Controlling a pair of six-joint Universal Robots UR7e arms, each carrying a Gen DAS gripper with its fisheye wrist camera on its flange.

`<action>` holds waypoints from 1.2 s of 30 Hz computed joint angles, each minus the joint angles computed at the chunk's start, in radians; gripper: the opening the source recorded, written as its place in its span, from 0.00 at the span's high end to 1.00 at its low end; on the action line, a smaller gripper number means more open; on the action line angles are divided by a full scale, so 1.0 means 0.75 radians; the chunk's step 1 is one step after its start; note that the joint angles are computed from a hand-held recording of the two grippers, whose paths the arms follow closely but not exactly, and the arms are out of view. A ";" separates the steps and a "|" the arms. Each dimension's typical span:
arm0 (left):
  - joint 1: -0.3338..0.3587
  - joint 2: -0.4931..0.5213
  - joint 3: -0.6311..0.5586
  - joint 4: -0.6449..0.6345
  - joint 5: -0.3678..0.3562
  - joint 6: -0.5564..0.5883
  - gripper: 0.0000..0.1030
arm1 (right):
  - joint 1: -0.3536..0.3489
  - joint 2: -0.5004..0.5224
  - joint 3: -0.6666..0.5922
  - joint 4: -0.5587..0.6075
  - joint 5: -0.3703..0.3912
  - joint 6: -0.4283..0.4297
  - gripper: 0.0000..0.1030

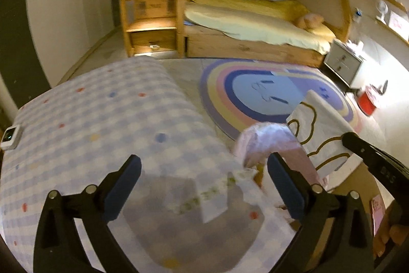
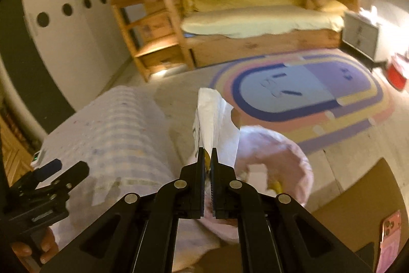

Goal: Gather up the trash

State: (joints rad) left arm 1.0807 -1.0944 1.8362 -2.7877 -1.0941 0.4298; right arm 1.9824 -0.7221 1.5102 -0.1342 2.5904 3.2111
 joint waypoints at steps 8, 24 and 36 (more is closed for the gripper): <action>-0.040 0.054 0.043 -0.062 0.001 0.055 0.07 | -0.076 -0.118 0.160 -0.107 -0.038 0.083 0.50; -0.101 -0.088 0.180 -0.067 0.029 0.083 0.07 | 0.130 -0.162 0.216 0.044 0.082 0.239 0.15; -0.194 -0.555 0.375 0.188 0.205 -0.059 0.07 | 0.404 0.002 0.011 0.392 0.166 0.324 0.11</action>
